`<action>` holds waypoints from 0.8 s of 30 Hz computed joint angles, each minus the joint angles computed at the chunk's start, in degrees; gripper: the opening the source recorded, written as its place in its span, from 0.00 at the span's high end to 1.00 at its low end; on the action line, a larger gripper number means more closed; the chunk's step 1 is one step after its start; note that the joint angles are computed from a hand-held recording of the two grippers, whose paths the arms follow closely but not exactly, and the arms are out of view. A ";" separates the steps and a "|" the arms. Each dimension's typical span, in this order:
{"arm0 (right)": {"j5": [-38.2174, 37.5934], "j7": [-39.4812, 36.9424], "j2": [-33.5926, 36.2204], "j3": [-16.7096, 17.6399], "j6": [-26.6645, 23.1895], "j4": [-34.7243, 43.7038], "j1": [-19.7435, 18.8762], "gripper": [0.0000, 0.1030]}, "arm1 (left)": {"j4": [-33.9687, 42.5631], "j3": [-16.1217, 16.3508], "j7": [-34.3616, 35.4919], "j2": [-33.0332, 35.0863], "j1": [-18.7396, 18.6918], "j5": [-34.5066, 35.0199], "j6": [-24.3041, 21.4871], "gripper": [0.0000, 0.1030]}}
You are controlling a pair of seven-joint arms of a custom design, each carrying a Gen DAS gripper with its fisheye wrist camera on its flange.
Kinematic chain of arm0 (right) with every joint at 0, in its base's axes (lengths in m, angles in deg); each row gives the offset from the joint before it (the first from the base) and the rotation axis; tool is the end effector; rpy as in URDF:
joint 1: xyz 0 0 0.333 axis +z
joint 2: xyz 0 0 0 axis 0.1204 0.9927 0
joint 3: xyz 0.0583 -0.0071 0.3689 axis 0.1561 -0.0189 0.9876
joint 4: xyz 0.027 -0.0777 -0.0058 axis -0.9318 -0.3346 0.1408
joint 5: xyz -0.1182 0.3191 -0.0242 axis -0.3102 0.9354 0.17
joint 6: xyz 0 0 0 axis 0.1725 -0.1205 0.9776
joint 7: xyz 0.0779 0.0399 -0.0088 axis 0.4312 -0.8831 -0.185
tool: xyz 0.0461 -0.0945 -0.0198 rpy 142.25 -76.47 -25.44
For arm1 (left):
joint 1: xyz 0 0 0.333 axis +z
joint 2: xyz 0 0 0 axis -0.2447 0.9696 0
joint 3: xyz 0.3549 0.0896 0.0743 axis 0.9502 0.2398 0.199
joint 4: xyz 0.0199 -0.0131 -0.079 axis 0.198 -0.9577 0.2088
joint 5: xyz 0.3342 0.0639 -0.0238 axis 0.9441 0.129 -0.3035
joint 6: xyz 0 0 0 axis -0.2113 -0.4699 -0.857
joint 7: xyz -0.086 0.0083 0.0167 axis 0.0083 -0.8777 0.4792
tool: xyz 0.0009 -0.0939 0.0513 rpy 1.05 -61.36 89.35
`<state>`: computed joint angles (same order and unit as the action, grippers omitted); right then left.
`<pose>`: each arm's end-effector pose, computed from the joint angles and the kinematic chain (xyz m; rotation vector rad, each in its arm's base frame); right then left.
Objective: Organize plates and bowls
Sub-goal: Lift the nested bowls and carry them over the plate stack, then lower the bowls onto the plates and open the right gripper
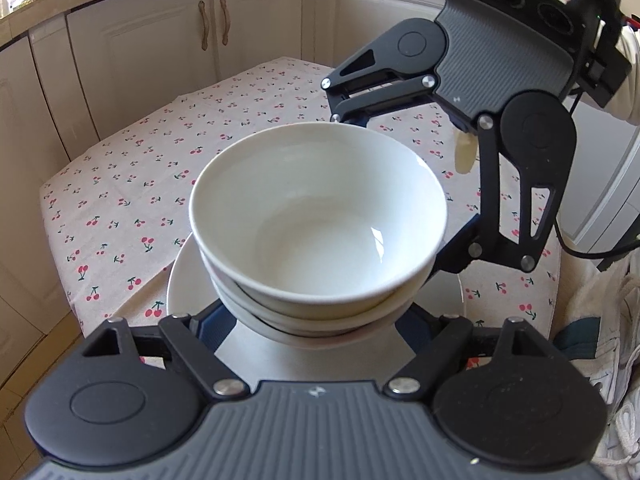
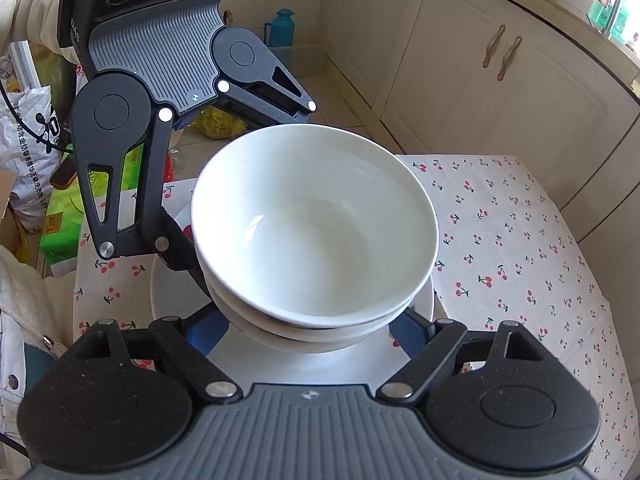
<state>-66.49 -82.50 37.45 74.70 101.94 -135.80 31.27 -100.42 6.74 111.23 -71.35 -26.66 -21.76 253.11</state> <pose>0.6532 0.4147 0.4926 -2.5408 -0.4651 -0.0316 0.4769 -0.2254 0.4576 -1.5816 2.0652 -0.7857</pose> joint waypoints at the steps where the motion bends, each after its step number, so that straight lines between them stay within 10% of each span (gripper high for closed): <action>1: 0.13 -0.36 -0.51 0.01 0.90 -1.08 -0.03 0.12 | 0.00 0.09 -0.50 -0.08 -0.17 0.17 -0.29 0.17; 9: 2.44 -0.86 -5.48 0.24 7.81 -10.52 -0.98 0.03 | 0.21 -0.36 -15.85 -2.05 -1.30 10.36 -4.41 0.04; 24: 13.29 1.98 -26.02 1.20 40.61 -45.27 -4.48 0.00 | 1.69 -12.37 -46.28 -9.32 -7.30 24.14 -35.23 0.01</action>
